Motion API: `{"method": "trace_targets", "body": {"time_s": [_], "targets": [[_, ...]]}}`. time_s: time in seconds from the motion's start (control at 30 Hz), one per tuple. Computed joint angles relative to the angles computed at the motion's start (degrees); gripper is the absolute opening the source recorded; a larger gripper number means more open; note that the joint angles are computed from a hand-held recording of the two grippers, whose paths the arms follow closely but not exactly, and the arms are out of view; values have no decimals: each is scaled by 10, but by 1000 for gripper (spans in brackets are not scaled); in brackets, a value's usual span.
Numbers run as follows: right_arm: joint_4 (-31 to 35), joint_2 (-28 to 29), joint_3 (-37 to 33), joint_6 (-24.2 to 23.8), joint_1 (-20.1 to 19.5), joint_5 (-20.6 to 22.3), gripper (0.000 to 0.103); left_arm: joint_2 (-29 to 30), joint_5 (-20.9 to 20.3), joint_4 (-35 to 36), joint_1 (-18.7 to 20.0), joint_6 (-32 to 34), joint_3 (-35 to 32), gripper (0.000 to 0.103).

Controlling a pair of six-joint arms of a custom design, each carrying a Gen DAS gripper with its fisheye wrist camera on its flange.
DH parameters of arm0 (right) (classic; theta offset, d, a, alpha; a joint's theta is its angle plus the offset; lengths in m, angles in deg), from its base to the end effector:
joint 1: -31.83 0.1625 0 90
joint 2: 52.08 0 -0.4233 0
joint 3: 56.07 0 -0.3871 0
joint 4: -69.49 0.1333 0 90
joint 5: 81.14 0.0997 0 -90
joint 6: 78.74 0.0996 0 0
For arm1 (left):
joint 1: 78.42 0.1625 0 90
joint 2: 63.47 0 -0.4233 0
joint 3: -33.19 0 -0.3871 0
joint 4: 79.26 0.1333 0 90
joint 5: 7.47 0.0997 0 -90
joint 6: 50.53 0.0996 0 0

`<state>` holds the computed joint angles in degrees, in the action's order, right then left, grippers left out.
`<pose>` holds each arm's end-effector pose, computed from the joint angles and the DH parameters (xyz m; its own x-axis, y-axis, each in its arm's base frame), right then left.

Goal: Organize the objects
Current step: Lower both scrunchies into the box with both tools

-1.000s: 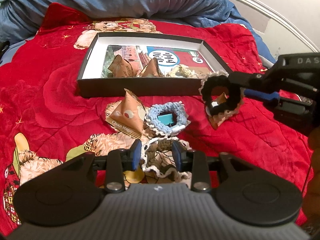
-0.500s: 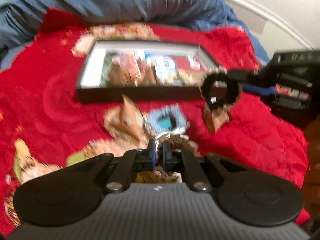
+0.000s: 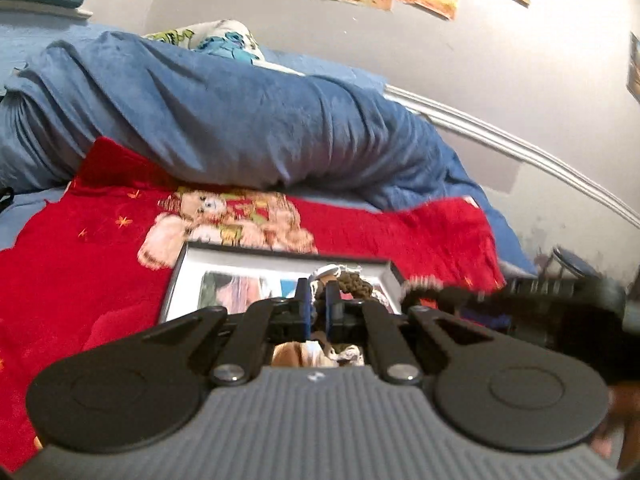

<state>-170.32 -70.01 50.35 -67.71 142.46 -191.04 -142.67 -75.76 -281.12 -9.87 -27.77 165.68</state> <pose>0.2843 -0.4731 -0.0516 -0.9994 0.0351 -0.0075 0.0225 0.4508 -0.8924 -0.0032 -0.4733 0.3048 -0.8300 0.2302 -0.5080 0.5550 0.4298 -0.7122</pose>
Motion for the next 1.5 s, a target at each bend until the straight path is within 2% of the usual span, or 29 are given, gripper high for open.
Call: {"method": "trace_targets", "body": {"time_s": [0.07, 0.2, 0.33, 0.53, 0.7, 1.03, 1.1, 1.27, 1.3, 1.4, 1.43, 1.5], "targets": [[15, 8, -24, -27, 4, -29, 10, 43, 9, -39, -2, 11, -20, 9], [17, 29, -60, -61, 2, -56, 10, 119, 19, -98, 2, 46, -52, 9], [20, 41, -84, -104, 1, -83, 10, 166, 27, -119, 7, 73, -67, 9], [58, 41, -86, -74, -18, -72, 10, 207, 28, -148, 19, 118, -66, 10], [85, 43, -91, -44, -27, -77, 10, 208, 31, -129, 27, 99, -66, 11], [103, 41, -88, -33, -27, -70, 10, 188, 42, -64, 38, 65, -76, 16], [118, 38, -86, -24, -29, -65, 11, 188, 54, -55, 38, 63, -79, 26], [128, 36, -82, -6, -33, -53, 11, 184, 53, -40, 38, 64, -81, 28], [128, 36, -82, -8, -33, -52, 13, 184, 53, -39, 38, 68, -80, 37], [131, 36, -82, -13, -32, -47, 14, 185, 56, -39, 35, 75, -79, 44], [132, 35, -81, -10, -33, -43, 17, 182, 53, -35, 35, 73, -79, 47], [136, 32, -76, -1, -36, -33, 24, 177, 47, -25, 34, 69, -78, 58]]}}
